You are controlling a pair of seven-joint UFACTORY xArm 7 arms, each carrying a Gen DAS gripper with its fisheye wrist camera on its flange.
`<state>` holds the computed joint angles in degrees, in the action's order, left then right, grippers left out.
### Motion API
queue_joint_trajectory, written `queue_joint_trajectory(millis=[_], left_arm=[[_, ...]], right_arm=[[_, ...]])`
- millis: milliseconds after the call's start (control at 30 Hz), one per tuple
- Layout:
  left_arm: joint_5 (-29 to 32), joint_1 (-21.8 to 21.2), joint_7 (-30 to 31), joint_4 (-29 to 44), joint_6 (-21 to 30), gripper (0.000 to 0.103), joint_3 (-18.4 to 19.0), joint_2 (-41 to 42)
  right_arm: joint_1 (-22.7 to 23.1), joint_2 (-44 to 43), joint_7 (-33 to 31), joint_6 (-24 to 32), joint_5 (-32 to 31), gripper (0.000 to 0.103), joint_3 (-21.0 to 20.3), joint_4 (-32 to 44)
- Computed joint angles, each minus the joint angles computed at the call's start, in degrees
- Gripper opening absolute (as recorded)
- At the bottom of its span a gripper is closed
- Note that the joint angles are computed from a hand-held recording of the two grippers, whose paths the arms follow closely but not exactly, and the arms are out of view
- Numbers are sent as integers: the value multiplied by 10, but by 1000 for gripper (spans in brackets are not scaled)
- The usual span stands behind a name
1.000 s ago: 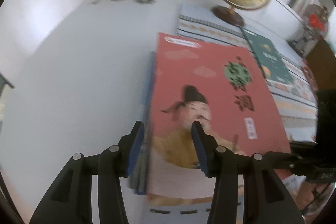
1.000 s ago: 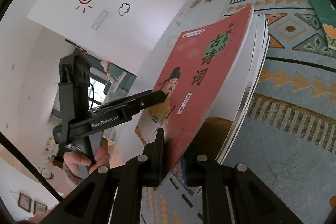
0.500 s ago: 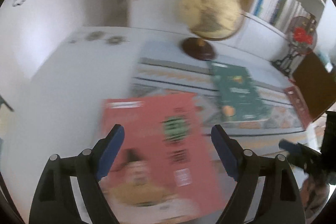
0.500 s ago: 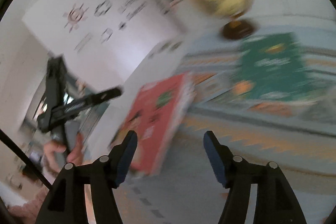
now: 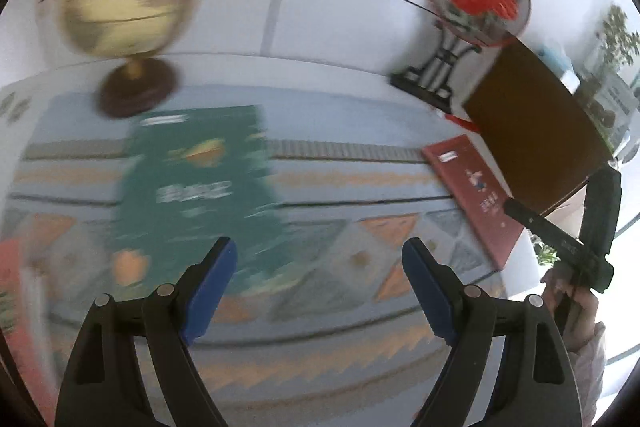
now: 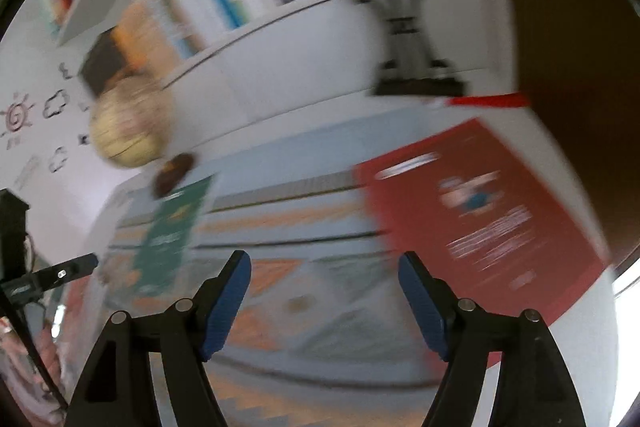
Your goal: Organize books
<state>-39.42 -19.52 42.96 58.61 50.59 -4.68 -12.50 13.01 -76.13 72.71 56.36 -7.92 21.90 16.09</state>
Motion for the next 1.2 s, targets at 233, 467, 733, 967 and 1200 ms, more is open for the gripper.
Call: queue_joint_trajectory(millis=[233, 467, 733, 967, 1200], left_arm=[[-10, -62, -93, -8, -87, 84, -68, 53], [-21, -110, -104, -3, -107, 84, -100, 108], [-34, -127, -50, 1, -104, 84, -112, 125], [-3, -127, -17, -1, -99, 84, -112, 117], [30, -102, -13, -32, -60, 86, -82, 72]], right_arm=[[-27, -116, -155, 111, -54, 77, -97, -47], [-120, -193, -266, 155, -53, 77, -186, -79], [-148, -214, -335, 124, 14, 84, -198, -108], [-104, -234, -333, 4, 119, 84, -196, -155], [-9, -108, -255, -131, 167, 85, -120, -144]])
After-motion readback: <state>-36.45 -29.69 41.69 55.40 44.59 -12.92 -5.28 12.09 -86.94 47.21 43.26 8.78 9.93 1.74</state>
